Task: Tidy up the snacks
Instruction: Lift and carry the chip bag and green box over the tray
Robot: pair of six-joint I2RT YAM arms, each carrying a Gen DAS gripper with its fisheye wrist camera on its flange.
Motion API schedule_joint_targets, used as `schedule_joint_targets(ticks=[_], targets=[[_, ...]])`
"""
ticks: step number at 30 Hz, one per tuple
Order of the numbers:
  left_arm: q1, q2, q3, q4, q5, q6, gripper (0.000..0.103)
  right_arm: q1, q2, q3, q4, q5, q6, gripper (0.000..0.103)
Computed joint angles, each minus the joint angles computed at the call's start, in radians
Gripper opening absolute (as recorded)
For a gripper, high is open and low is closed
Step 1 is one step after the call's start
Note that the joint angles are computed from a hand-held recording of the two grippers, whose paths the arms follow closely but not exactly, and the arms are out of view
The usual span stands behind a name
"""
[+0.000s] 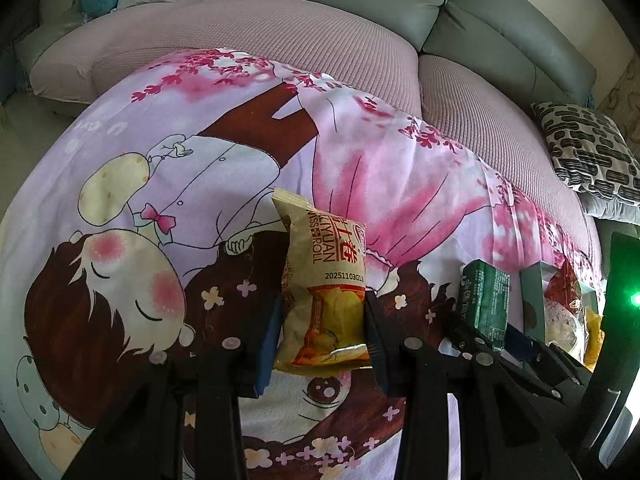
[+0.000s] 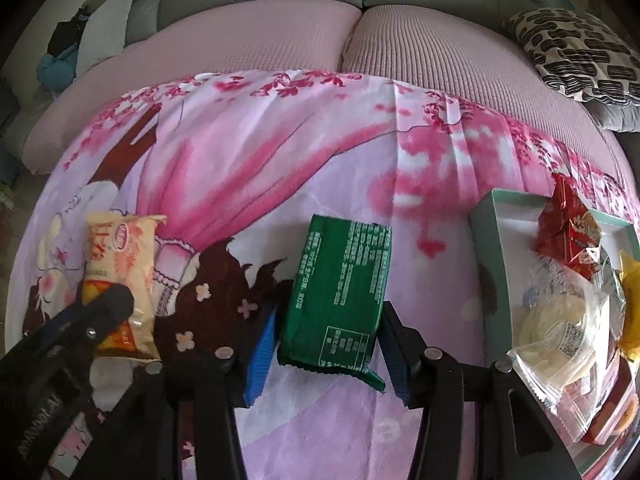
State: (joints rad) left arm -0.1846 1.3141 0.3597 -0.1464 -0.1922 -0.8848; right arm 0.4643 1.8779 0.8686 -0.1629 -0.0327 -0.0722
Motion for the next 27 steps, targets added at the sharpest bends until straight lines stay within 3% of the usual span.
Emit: schedule_joint_targets(ticks=[11,27], targets=[[-0.039,-0.054,0.010,-0.048,-0.053,-0.028,0.041,-0.007,-0.078,-0.037,-0.011,-0.003,-0.010,0.046],[-0.171,-0.280,0.060,-0.236,-0.193,-0.070,0.041,-0.135,-0.407,-0.154,-0.099,-0.142,-0.028,0.046]])
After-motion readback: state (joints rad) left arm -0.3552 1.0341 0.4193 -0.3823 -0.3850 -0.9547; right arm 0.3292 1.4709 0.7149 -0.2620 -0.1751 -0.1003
